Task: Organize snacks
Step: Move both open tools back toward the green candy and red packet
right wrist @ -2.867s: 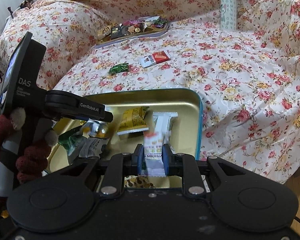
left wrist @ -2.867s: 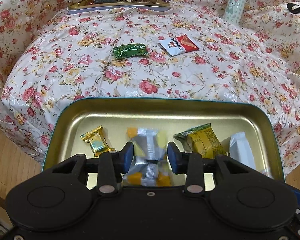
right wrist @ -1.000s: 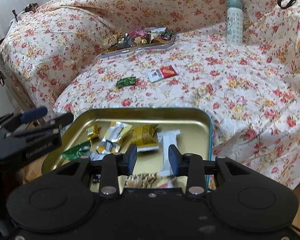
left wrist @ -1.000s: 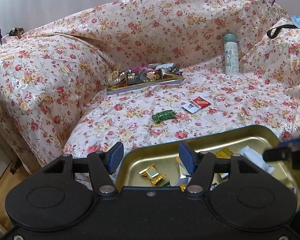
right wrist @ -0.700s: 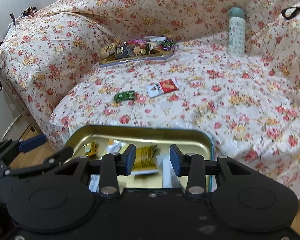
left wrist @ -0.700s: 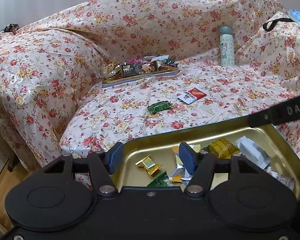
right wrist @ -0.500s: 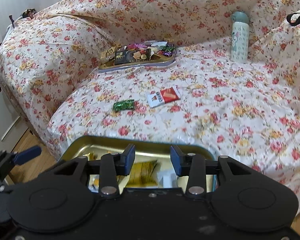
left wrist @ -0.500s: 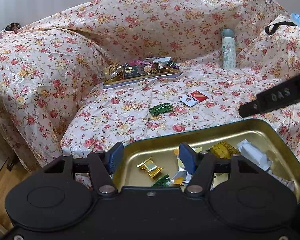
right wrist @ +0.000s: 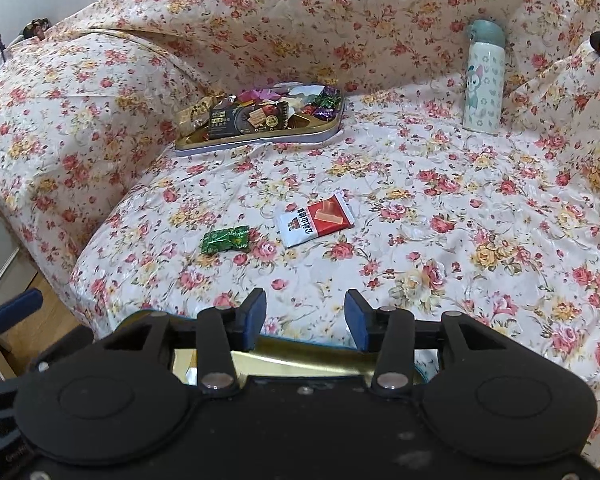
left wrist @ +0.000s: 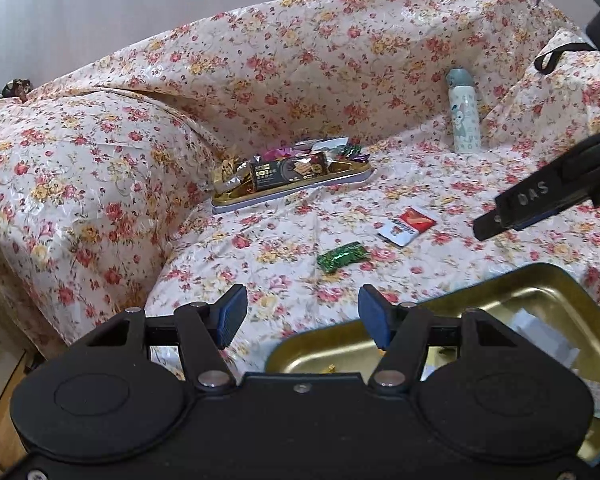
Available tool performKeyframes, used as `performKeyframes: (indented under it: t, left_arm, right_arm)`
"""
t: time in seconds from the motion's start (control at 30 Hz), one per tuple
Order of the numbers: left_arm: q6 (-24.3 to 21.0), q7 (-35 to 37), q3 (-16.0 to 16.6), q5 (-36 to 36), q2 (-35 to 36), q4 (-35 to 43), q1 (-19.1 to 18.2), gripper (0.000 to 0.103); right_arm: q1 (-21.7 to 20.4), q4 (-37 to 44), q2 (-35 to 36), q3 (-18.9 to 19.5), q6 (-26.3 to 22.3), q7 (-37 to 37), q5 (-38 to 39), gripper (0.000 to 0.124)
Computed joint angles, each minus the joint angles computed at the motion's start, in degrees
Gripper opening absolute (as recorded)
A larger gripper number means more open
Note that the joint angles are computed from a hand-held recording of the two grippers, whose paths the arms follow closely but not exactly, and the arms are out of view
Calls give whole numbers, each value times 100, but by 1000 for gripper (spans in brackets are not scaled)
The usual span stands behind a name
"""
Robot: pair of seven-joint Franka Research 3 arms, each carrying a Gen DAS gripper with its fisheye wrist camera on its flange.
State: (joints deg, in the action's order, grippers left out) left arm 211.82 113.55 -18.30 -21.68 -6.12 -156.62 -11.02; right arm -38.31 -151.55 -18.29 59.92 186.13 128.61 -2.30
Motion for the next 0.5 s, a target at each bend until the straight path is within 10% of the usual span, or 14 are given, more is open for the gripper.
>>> performKeyframes:
  t: [0.5]
  left_arm:
    - [-549,514,415,143,660,765,-167,66]
  right_arm:
    - [-973,391,461,711,-218,402,-514,47]
